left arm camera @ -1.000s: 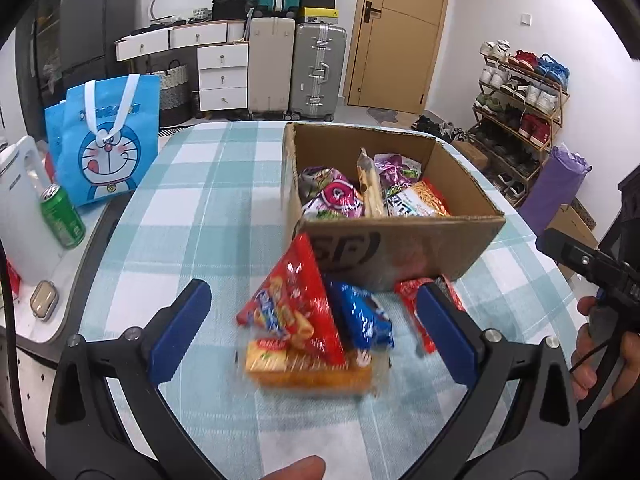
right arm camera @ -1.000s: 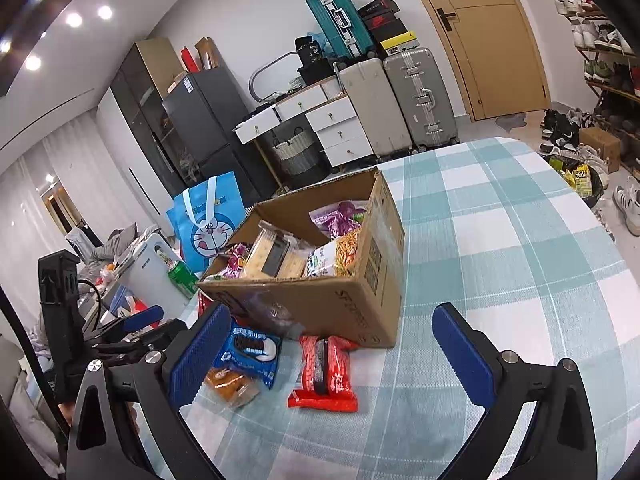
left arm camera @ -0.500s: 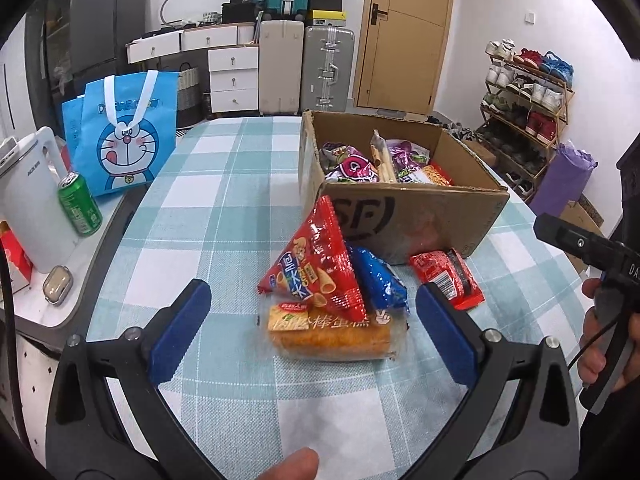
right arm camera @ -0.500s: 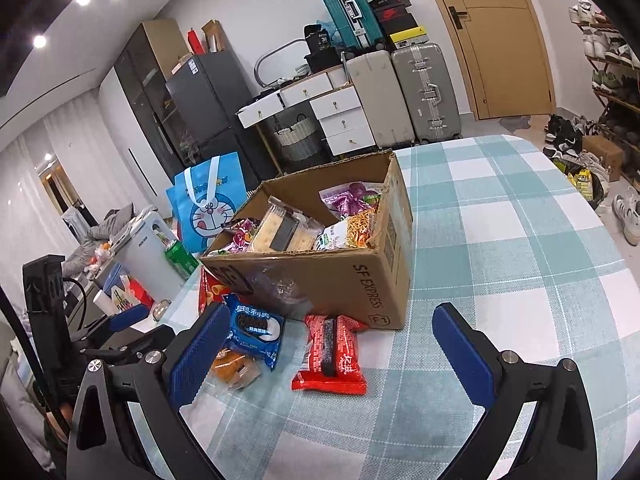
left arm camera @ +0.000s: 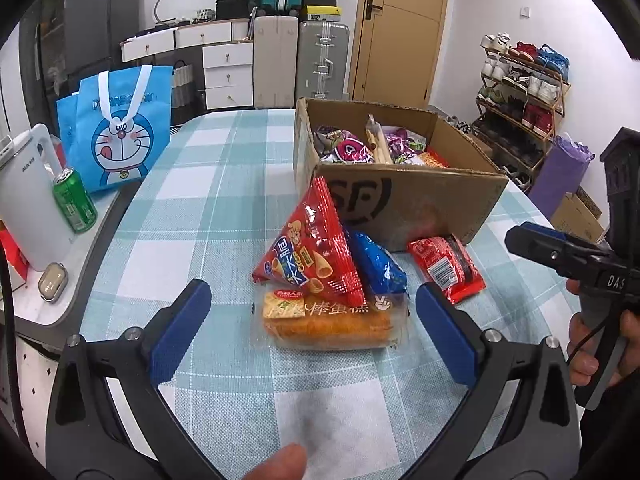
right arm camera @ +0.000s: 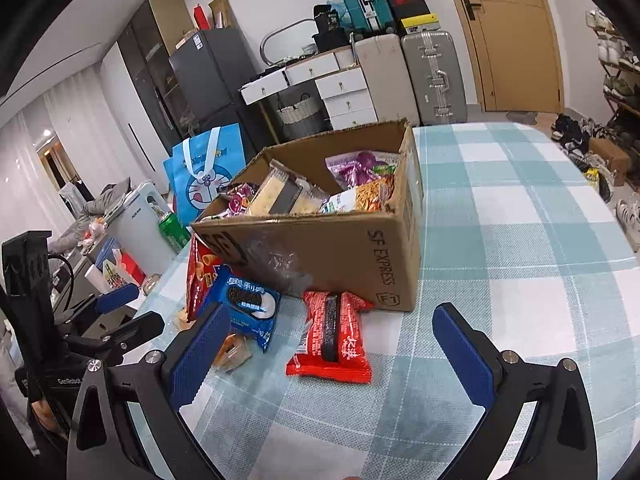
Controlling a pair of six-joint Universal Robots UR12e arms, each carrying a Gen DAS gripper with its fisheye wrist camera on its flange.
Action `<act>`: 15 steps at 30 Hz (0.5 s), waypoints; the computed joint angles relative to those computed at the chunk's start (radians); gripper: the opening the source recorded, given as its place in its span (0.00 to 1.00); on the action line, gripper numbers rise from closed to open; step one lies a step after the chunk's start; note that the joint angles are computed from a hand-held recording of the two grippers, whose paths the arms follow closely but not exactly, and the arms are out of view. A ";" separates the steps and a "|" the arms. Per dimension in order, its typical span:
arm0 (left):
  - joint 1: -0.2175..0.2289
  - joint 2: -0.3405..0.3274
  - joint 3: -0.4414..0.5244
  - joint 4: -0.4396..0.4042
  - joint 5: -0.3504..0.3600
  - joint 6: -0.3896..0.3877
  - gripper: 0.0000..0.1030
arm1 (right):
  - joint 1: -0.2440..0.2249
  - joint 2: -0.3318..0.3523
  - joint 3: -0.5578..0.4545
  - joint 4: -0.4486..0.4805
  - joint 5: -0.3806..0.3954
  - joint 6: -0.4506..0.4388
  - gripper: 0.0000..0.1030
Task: Organize snacks
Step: 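Withdraw both tools from the box back over the remaining snacks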
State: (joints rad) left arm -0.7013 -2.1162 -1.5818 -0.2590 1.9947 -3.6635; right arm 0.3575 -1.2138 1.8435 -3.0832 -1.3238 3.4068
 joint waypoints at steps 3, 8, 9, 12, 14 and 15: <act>0.001 -0.004 0.005 -0.020 0.009 -0.009 0.99 | 0.001 0.007 -0.006 0.021 0.014 -0.005 1.00; 0.007 -0.009 0.002 -0.026 0.004 -0.023 0.99 | 0.013 0.016 -0.022 0.072 -0.005 -0.031 1.00; 0.009 -0.009 0.002 -0.031 -0.004 -0.023 0.99 | 0.015 0.020 -0.028 0.095 -0.011 -0.028 1.00; 0.008 -0.012 0.002 -0.028 -0.007 -0.015 0.99 | 0.015 0.029 -0.039 0.148 0.009 -0.040 1.00; 0.004 -0.019 0.009 -0.035 0.008 -0.001 0.99 | 0.017 0.035 -0.043 0.159 0.008 -0.038 1.00; 0.004 -0.021 0.010 -0.035 0.010 0.004 0.99 | 0.018 0.039 -0.048 0.176 0.008 -0.040 1.00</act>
State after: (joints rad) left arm -0.6975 -2.1375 -1.5719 -0.2939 2.0045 -3.6597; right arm 0.3760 -1.1747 1.7951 -2.9075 -1.3156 3.3664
